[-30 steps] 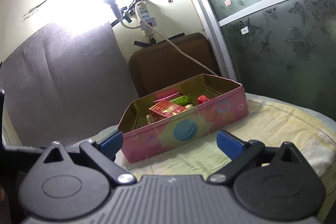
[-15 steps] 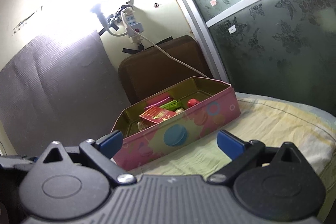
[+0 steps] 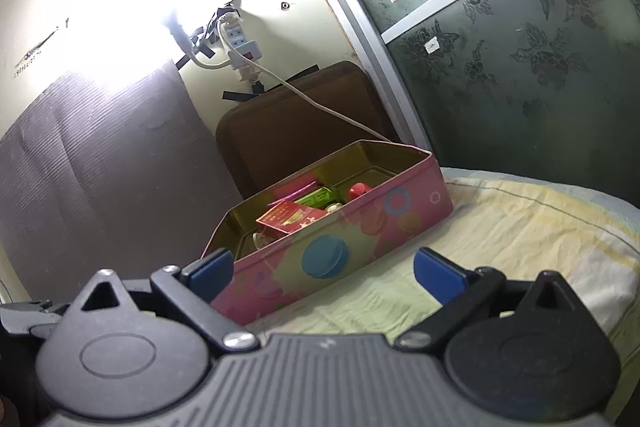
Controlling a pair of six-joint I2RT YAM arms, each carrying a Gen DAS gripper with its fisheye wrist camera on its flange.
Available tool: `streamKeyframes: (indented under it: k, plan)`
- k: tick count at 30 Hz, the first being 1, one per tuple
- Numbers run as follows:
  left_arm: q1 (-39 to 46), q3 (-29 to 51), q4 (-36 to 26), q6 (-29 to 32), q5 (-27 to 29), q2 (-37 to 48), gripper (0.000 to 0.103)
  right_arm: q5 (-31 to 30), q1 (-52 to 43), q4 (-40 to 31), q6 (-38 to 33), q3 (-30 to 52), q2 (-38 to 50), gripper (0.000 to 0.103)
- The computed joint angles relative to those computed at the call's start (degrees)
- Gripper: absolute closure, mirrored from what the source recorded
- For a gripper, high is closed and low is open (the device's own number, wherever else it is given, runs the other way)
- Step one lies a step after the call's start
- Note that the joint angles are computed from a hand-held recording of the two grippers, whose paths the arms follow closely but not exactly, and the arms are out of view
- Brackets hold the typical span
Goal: Organize rigid objects
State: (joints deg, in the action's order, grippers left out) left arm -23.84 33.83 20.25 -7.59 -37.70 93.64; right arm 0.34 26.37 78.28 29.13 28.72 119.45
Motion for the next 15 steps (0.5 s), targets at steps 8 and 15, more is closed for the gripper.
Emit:
streamKeyframes:
  k: [8, 15]
  plan:
    - [-0.6, 0.5, -0.4, 0.4, -0.9, 0.6, 0.000, 0.6, 0.2, 0.3, 0.5, 0.0, 0.3, 0.003]
    - [-0.9, 0.5, -1.0, -0.5, -1.0, 0.6, 0.000, 1.2, 0.6, 0.6, 1.1, -0.5, 0.2, 0.002]
